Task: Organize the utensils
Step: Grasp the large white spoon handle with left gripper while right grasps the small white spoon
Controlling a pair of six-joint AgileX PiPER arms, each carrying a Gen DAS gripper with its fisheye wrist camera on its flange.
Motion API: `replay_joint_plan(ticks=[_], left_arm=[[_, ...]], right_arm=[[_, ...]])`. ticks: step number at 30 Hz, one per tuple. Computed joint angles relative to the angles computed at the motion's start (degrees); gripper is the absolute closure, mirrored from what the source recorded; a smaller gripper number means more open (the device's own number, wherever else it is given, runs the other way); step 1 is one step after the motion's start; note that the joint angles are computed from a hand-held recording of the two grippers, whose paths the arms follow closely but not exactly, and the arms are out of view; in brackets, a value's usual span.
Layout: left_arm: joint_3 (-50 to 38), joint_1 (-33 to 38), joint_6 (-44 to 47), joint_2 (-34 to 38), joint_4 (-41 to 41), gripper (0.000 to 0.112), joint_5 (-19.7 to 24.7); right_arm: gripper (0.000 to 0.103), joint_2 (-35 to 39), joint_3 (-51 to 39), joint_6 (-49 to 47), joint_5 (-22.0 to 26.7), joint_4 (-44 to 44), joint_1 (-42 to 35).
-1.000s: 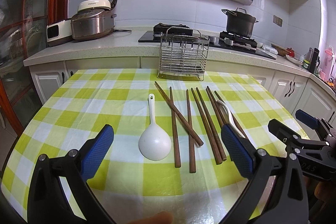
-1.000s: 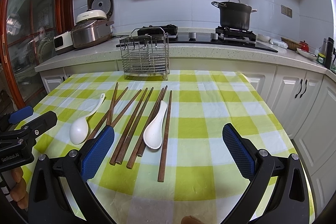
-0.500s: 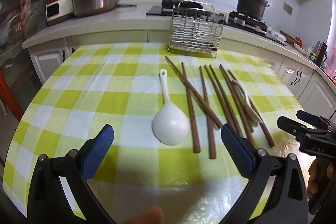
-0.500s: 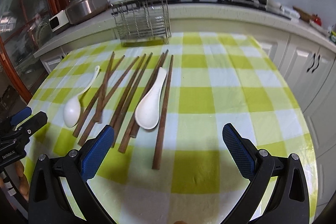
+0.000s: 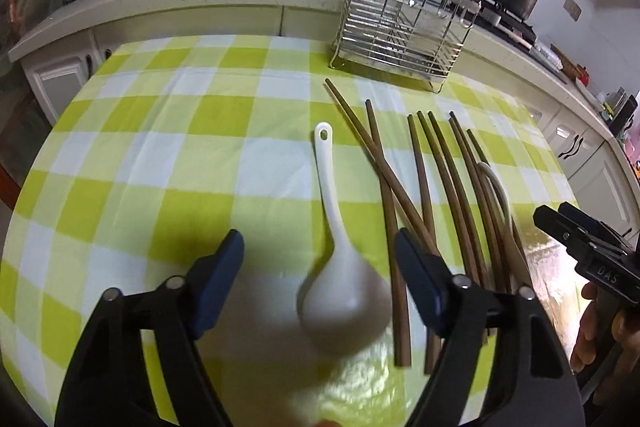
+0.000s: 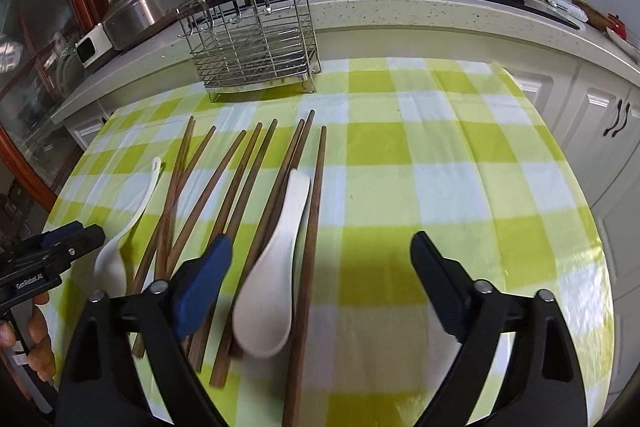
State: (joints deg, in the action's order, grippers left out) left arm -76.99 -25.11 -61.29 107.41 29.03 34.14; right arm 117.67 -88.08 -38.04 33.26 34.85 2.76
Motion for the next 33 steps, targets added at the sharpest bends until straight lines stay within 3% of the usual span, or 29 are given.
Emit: replay_joint_plan(ticks=[7,16,21,28,33], left_arm=[[-13.44,3.84,14.21,9.75,-11.05,0.067,5.64],[-23.66,5.46,18.24,16.72,-11.51,0.073,10.07],[-27.23,5.27,18.04,18.98,-8.97,0.081,12.22],[-26.58,5.27,16.6,19.03,-6.57,0.1,11.09],[-23.96,5.99,16.51,17.5,-7.76,0.105,8.23]], right_arm=[[0.032,5.49,-8.7,5.84,3.95,-5.38,2.22],[0.046,10.32,-16.43,8.3,8.68,-8.73,3.64],[0.064,12.5,-19.82,8.5,11.53,-8.68,3.64],[0.077,13.11,-20.59,7.8,12.03,-8.55,3.57],[0.085,13.05,-20.4,7.03,11.43,-8.73,3.68]])
